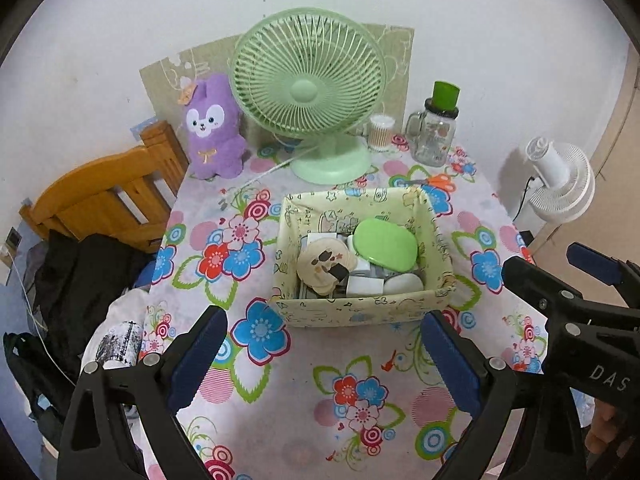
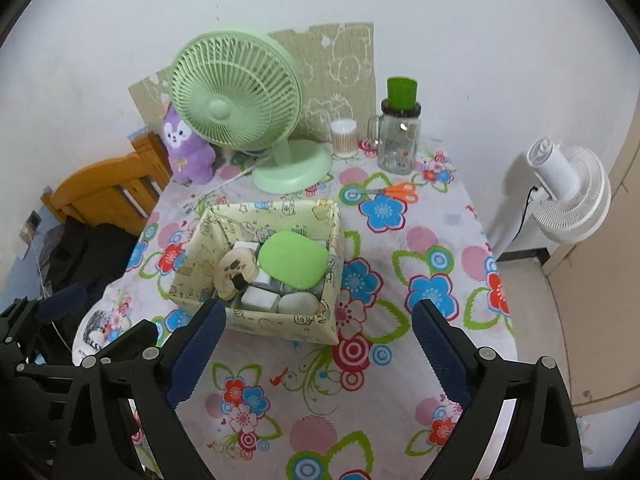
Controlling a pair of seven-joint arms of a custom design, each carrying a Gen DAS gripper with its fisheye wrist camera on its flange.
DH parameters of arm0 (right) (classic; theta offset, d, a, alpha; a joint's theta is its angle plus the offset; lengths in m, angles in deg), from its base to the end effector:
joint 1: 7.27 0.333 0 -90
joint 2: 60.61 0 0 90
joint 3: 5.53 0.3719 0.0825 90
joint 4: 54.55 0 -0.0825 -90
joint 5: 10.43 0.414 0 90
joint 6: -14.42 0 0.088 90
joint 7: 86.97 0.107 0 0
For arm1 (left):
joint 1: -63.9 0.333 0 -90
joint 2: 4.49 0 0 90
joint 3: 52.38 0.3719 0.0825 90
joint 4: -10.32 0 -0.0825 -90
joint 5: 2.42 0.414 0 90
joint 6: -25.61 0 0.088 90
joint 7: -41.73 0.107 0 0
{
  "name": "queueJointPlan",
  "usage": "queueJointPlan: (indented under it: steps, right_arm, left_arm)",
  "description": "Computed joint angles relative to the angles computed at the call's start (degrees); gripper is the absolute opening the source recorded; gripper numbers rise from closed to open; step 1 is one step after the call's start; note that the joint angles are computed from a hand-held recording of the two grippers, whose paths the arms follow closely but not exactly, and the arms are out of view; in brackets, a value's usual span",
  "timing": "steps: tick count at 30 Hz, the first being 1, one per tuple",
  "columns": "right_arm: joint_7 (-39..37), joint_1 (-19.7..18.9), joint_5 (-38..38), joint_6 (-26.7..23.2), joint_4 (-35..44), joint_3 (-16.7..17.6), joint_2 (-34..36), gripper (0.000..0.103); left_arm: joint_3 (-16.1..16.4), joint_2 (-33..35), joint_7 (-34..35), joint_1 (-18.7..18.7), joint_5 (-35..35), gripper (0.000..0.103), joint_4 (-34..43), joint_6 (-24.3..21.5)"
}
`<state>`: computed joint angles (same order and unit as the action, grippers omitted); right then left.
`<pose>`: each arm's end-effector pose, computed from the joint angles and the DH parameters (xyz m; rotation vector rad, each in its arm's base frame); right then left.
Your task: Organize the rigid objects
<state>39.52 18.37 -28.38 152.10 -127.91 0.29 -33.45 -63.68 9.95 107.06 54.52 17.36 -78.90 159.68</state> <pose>0.6941 0.3971 0.6013 -1.8178 1.7352 -0.4669 0.6849 -0.2336 0.6109 -1.7924 1.9491 -0.5366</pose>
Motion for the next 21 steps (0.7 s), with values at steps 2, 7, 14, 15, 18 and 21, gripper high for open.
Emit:
queueJointPlan:
  steps: [2, 7, 14, 15, 18, 21]
  right_arm:
    - [0.7, 0.4, -0.8, 0.4, -0.8, -0.4, -1.0, 0.097]
    - [3.5, 1.5, -4.0, 1.5, -2.9, -1.2, -3.6, 0.097]
    - [7.2, 2.6, -8.0, 2.7, -5.5, -1.2, -7.3, 0.097]
    - [7.7, 2.8, -8.7, 2.8, -5.7, -1.2, -7.8, 0.097]
    - [9.1, 3.4, -10.7, 3.0, -5.9, -1.3, -8.7, 0.098]
    - [11.1, 4.1, -12.9, 2.7, -6.2, -1.4, -9.7, 0.100]
  left_arm:
    - [-0.2, -0.7, 0.3, 0.2, -0.5, 0.101, -0.5, 0.5]
    - [-0.2, -3.2, 1.0, 0.8, -1.8, 0.102, -2.7, 2.3]
    - [0.2, -8.2, 2.6, 1.6, -1.8, 0.103, -7.1, 7.2]
    - [0.3, -8.9, 2.8, 1.7, -2.0, 0.103, -7.7, 7.9]
    - [0.6, -10.2, 3.2, 1.9, -2.5, 0.103, -8.5, 9.0]
    - [0.8, -11.7, 3.9, 2.1, -3.1, 0.103, -9.7, 10.6]
